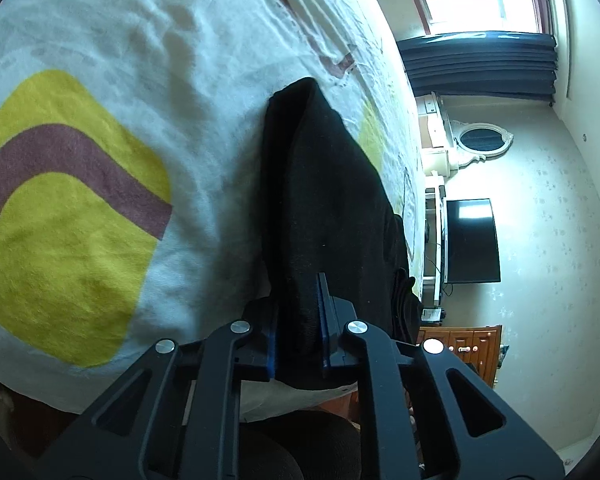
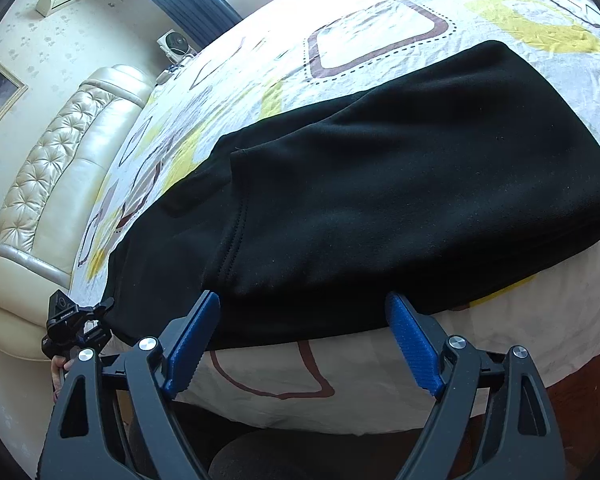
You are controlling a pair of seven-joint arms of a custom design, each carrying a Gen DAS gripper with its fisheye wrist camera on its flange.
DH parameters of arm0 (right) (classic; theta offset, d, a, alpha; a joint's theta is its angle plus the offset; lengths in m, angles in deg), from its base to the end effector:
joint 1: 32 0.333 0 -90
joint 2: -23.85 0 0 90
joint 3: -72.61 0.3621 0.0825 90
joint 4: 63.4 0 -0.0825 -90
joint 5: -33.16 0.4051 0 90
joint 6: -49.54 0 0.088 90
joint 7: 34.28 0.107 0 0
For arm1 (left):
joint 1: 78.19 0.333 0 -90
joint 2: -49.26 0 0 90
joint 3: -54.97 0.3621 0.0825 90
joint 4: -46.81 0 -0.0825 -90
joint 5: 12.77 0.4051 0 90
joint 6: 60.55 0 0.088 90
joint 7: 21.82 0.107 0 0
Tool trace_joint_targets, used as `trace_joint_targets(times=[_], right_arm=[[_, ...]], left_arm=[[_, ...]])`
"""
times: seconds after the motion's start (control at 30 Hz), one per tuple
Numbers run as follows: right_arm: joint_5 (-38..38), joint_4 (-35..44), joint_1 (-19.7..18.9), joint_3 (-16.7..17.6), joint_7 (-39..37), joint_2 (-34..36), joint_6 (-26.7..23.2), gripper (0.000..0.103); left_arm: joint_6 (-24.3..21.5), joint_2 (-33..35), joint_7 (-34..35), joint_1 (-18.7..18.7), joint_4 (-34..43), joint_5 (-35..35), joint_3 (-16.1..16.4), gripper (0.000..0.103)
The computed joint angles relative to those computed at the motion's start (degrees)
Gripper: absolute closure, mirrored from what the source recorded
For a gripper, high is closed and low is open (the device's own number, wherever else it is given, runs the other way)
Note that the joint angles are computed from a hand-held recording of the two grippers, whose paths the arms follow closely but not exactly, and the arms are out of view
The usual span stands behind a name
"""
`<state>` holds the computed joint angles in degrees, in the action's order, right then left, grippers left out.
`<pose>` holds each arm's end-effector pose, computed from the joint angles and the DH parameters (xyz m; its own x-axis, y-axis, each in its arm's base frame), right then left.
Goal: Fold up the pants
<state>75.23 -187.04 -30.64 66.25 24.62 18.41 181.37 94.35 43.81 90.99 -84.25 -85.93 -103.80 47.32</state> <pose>0.5562 -0.0360 0.5039 0.1133 -0.8747 -0.4713 -0.9226 0.0834 -0.3766 0.5194 -0.0925 0.4397 0.3383 -0.4374 0.8332 -0.7204 -0.6900 -0.0697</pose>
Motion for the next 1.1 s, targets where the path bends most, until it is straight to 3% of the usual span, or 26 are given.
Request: trace_joint_targets(times=[0.1,0.2,0.43,0.5,0.57,0.67,0.8,0.97,1.03,1.1], right_arm=[[0.35,-0.11,-0.04,-0.07,0.14,-0.15,-0.01,0.019],[0.86,-0.14,-0.09,-0.2,0.23,-0.25,-0.1,0.019],[2.52,-0.86,-0.15,-0.51,0.54,-1.14,1.74,0.019],[3.34,-1.21,-0.11,-0.68,0.5,-1.58,3.05,0.019],[4.2,-1.53,-0.03,-0.89,0.41,-2.02,4.43,0.019],[5.5,-1.65,0.02,-1.34,0.45,-2.29,6.22,0.019],[7.72,-1.5,-0.21,-1.96,1.34,-2.22,8.33,0.019],[9.43,-1.24,-1.04,-2.49,3.66,-1.63,9.68,0.019],[10.4,-0.83,-1.37,-2.71,4.07,-1.11,8.83,0.019],[11.13,-0.58,-1.75,-2.73,4.37,-0.8,7.98,0.019]], left_arm=[[2.62,-1.56,3.84,-0.87,1.74,-1.39,-0.83,0.09],[6.2,-1.59,2.52,-2.47,4.66,3.56,-2.19,0.09],[11.83,4.57,-10.83,-7.21,15.07,26.86,-5.43,0.09],[11.36,8.02,-14.85,-8.32,19.47,34.14,-6.2,0.09],[10.67,11.65,-21.57,-9.75,23.76,45.63,-6.44,0.09],[7.34,17.22,-28.62,-11.91,30.43,58.4,-6.46,0.089],[3.02,25.02,-33.21,-13.37,38.38,64.65,-7.36,0.09],[-1.65,33.03,-40.79,-16.45,45.97,71.19,-6.12,0.088],[-1.67,34.52,-42.86,-17.09,46.88,72.52,-6.01,0.079],[0.04,34.28,-43.66,-17.4,45.91,73.6,-6.17,0.059]])
